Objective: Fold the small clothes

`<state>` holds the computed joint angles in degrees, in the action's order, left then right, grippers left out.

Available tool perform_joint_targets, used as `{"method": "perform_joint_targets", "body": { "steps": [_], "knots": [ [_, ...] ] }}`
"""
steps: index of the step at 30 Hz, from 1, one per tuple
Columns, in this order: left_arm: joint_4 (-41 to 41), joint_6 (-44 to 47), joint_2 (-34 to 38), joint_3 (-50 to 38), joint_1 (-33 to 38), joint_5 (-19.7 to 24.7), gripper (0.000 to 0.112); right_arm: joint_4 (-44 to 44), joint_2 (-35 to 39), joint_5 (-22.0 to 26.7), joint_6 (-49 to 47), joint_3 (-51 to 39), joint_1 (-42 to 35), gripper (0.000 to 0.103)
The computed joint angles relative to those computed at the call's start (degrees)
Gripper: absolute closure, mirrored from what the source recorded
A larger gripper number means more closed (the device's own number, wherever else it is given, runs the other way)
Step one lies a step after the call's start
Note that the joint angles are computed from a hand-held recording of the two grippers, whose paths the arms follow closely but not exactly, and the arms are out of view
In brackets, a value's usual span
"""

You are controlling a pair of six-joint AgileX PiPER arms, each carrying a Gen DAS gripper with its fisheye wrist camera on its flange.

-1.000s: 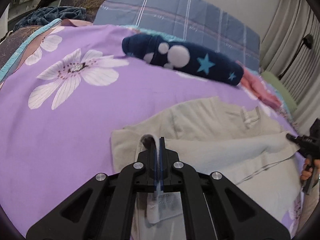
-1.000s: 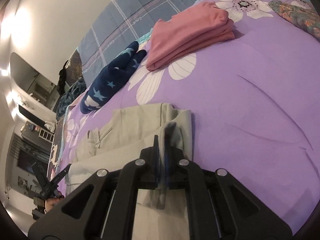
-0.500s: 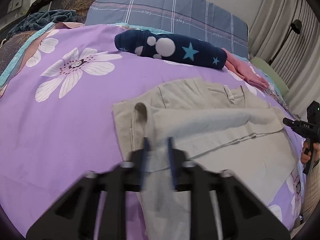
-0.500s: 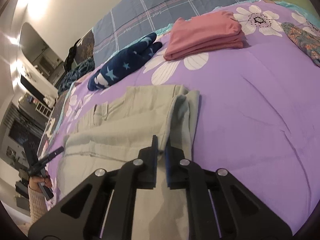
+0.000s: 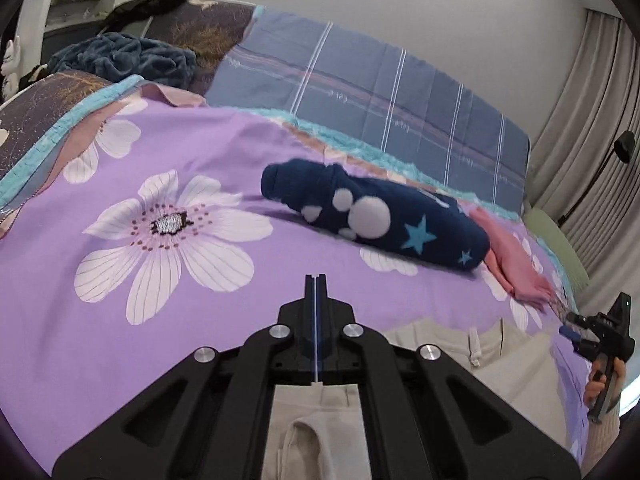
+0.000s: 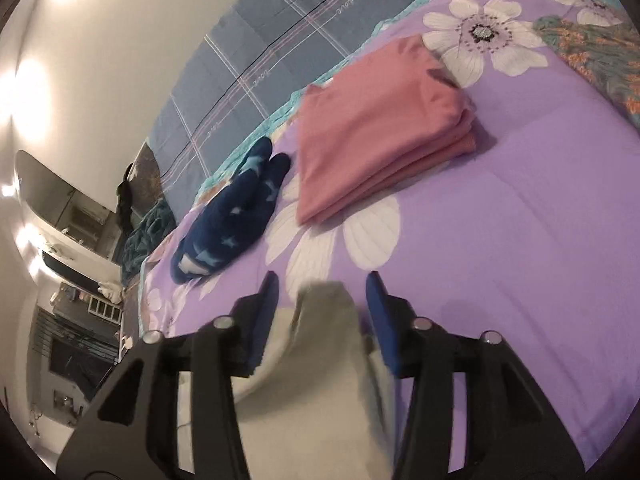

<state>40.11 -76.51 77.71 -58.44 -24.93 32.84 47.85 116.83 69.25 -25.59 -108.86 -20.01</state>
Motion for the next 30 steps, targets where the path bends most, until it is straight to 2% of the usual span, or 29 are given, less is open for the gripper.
{"method": "perform_joint_targets", "body": {
  "steps": [1,2,3,4,6,8,10,12,15,16,20,23,25,27,30],
  "knots": [
    [-0.22,1.32,-0.66,0.42,-0.81,0.27,0.107,0.19,-0.31,0.19,-1.83,0.5,-0.07,0.056],
    [-0.35,2.91,-1.84,1.32,-2.57,0.69,0.094,-0.21,-1.99,-0.76,-5.77,2.78,-0.11,0.056],
    [-0.07,3.84,-3.15,2.44,-4.76,1.39,0.087,-0.86,-3.41,-2.11,-8.53,4.95,-0.2,0.056],
    [1.2,4.48,-4.21,3.21,-9.17,3.79,0.076,-1.72,-4.58,-3.29,-10.52,6.63,-0.2,0.056],
    [3.34,6.04,-3.94,3.18,-17.03,9.28,0.068,-4.5,-7.66,-6.4,-15.42,11.37,0.14,0.056],
    [4.44,8.61,-1.04,1.58,-24.65,16.11,0.049,-7.45,-9.86,-8.68,-19.26,14.95,1.32,0.055],
    [6.92,9.83,3.79,-0.38,-31.55,23.51,0.039,-9.25,-11.5,-10.52,-21.74,17.66,2.64,0.052],
    [6.84,12.65,7.76,-1.7,-33.75,26.4,0.032,-10.9,-13.12,-12.76,-24.3,20.42,4.42,0.048],
    [5.41,15.53,11.52,-2.31,-32.26,26.02,0.03,-11.82,-14.31,-15.0,-25.81,22.98,6.46,0.045],
    [6.01,15.6,12.12,-2.48,-31.65,25.87,0.025,-12.02,-14.35,-15.38,-25.78,23.27,7.0,0.044],
    [12.41,14.46,15.84,-6.61,-23.98,28.14,0.025,-13.16,-13.47,-17.44,-23.4,23.42,8.7,0.044],
    [17.97,9.9,17.35,-10.26,-17.33,30.7,0.025,-13.36,-11.75,-17.06,-20.24,21.51,8.46,0.044],
    [18.76,6.84,14.74,-10.62,-14.59,28.44,0.025,-13.08,-11.08,-16.15,-19.35,20.48,7.95,0.044],
    [16.93,4.3,9.2,-8.56,-12.21,22.45,0.025,-12.83,-10.79,-15.26,-19.85,19.8,7.45,0.044],
    [16.43,4.14,4.87,-5.35,-12.54,19.4,0.025,-13.91,-10.69,-15.53,-20.75,19.31,7.5,0.044]
  ]
}}
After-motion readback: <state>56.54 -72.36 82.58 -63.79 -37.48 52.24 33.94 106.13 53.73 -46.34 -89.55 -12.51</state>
